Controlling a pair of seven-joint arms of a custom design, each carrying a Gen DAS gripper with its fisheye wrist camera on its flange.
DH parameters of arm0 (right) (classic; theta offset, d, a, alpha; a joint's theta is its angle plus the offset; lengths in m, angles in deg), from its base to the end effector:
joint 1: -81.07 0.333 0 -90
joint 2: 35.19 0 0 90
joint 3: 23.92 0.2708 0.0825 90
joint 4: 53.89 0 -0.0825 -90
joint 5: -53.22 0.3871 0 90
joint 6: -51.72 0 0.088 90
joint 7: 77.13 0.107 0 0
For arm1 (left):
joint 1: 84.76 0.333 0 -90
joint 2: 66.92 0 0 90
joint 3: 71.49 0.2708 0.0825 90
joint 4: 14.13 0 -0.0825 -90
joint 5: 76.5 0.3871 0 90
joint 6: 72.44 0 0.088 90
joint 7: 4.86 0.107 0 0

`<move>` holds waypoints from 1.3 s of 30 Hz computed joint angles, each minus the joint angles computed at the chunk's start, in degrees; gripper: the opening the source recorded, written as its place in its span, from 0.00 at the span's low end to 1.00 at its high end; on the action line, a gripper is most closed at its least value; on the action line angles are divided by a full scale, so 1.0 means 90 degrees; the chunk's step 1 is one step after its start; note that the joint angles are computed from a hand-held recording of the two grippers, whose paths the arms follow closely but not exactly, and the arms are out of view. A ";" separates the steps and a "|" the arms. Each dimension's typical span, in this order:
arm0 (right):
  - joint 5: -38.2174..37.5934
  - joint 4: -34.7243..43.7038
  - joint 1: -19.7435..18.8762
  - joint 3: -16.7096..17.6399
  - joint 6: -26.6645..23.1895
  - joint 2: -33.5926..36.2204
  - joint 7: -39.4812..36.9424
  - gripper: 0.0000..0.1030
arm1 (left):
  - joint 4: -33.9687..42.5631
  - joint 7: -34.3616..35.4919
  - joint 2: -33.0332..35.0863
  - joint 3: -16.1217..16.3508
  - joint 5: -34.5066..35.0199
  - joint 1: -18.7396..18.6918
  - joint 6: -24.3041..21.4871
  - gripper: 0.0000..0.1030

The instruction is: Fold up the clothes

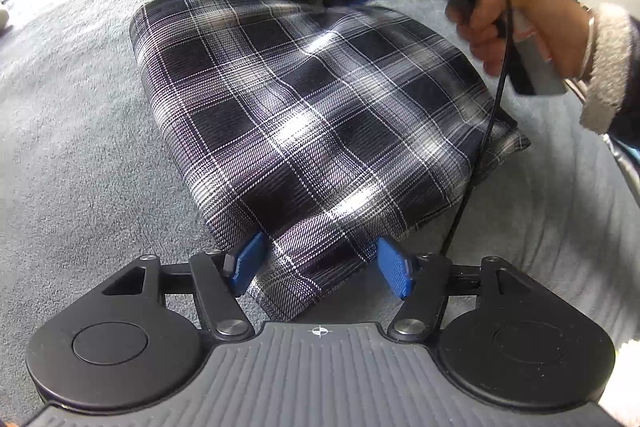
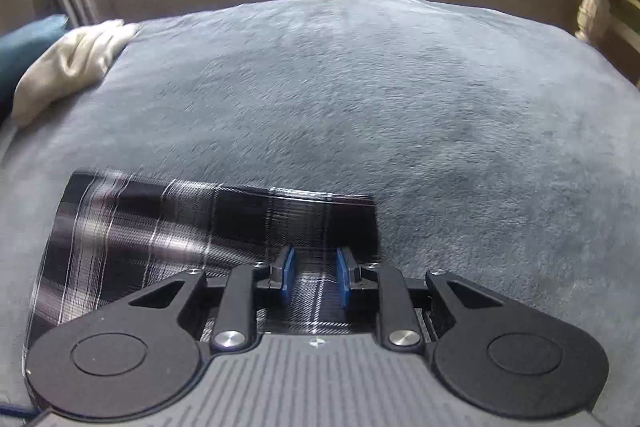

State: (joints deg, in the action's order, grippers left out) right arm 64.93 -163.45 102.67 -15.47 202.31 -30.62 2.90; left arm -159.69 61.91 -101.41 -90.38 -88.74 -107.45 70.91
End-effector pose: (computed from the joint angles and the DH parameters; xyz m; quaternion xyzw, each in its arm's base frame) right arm 0.5443 0.3069 0.4797 -0.8260 0.4630 -0.1121 0.3014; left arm 0.3289 -0.2951 0.4836 -0.6169 0.7396 -0.2598 0.0702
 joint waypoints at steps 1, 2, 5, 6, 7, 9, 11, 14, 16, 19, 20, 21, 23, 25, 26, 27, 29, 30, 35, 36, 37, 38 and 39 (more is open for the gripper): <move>0.0193 -0.0005 0.0000 0.0045 0.0053 -0.0068 -0.0181 0.22 | -0.0065 0.0034 -0.0055 0.0034 -0.0019 -0.0018 0.0021 0.61; 0.0455 -0.0021 0.0006 0.0089 0.0121 -0.0145 -0.0441 0.22 | -0.0104 0.0055 -0.0102 0.0045 -0.0031 -0.0033 0.0025 0.61; 0.2125 0.0016 0.0085 0.0234 0.0028 -0.0306 -0.2162 0.22 | -0.0210 0.0076 -0.0235 0.0066 -0.0066 -0.0061 0.0025 0.61; 0.2599 0.0086 0.0138 0.0255 -0.0135 -0.0305 -0.2677 0.22 | -0.0270 0.0100 -0.0302 0.0089 -0.0087 -0.0072 0.0025 0.61; 0.2863 0.0162 0.0202 0.0274 -0.0292 -0.0270 -0.3059 0.22 | -0.0292 0.0117 -0.0321 0.0103 -0.0103 -0.0069 0.0038 0.61; 0.3090 0.0324 0.0333 0.0329 -0.0473 -0.0087 -0.3513 0.22 | -0.0218 0.0119 -0.0201 0.0099 -0.0117 -0.0025 0.0106 0.61; 0.2881 0.0576 0.0432 0.0364 -0.0745 0.0232 -0.3331 0.22 | -0.0256 0.0103 -0.0238 0.0097 -0.0146 -0.0027 0.0123 0.61; 0.2200 0.0792 0.0533 0.0391 -0.0688 0.0576 -0.2750 0.22 | -0.0315 0.0077 -0.0294 0.0099 -0.0187 -0.0035 0.0149 0.61; 0.2022 0.0936 0.0501 0.0424 -0.0775 0.0595 -0.2477 0.23 | -0.0364 0.0074 -0.0344 0.0122 -0.0234 -0.0055 0.0173 0.61; 0.2959 0.0789 0.0326 0.0626 -0.0656 0.0353 -0.3199 0.23 | -0.0438 0.0169 -0.0411 0.0198 -0.0328 -0.0108 0.0220 0.61; 0.3159 0.0802 0.0330 0.0638 -0.0670 0.0356 -0.3337 0.23 | -0.0464 0.0194 -0.0434 0.0210 -0.0356 -0.0120 0.0233 0.61; 0.3104 0.0826 0.0381 0.0620 -0.0659 0.0411 -0.3254 0.23 | -0.0487 0.0212 -0.0455 0.0213 -0.0376 -0.0127 0.0243 0.61; 0.2659 0.0893 0.0509 0.0568 -0.0560 0.0663 -0.2860 0.24 | -0.0518 0.0214 -0.0487 0.0188 -0.0380 -0.0117 0.0253 0.61; 0.2501 0.0981 0.0505 0.0586 -0.0535 0.0855 -0.2555 0.26 | -0.0535 0.0203 -0.0515 0.0174 -0.0384 -0.0111 0.0244 0.61; 0.2646 0.1021 0.0438 0.0623 -0.0559 0.0893 -0.2488 0.26 | -0.0545 0.0204 -0.0530 0.0179 -0.0397 -0.0117 0.0240 0.61; 0.2790 0.1063 0.0378 0.0654 -0.0585 0.0933 -0.2419 0.26 | -0.0558 0.0208 -0.0549 0.0185 -0.0410 -0.0125 0.0239 0.61; 0.2834 0.1027 0.0309 0.0661 -0.0612 0.0805 -0.2338 0.26 | -0.0592 0.0234 -0.0588 0.0199 -0.0434 -0.0145 0.0237 0.61; 0.2806 0.0915 0.0293 0.0650 -0.0573 0.0649 -0.2369 0.26 | -0.0603 0.0237 -0.0602 0.0201 -0.0444 -0.0148 0.0236 0.61; 0.2957 0.0168 0.0242 0.0389 -0.0608 -0.0318 -0.2685 0.26 | -0.0700 0.0248 -0.0709 0.0217 -0.0510 -0.0185 0.0261 0.61; 0.2874 0.0043 0.0270 0.0312 -0.0585 -0.0431 -0.2653 0.26 | -0.0727 0.0250 -0.0741 0.0223 -0.0526 -0.0195 0.0267 0.61; 0.2765 -0.0074 0.0296 0.0242 -0.0553 -0.0527 -0.2601 0.26 | -0.0745 0.0242 -0.0765 0.0225 -0.0542 -0.0199 0.0265 0.61; 0.2652 -0.0189 0.0317 0.0178 -0.0521 -0.0621 -0.2547 0.26 | -0.0753 0.0220 -0.0780 0.0224 -0.0557 -0.0197 0.0257 0.61; 0.2318 -0.0217 0.0340 0.0135 -0.0528 -0.0576 -0.2287 0.27 | -0.0761 0.0200 -0.0796 0.0225 -0.0572 -0.0197 0.0248 0.61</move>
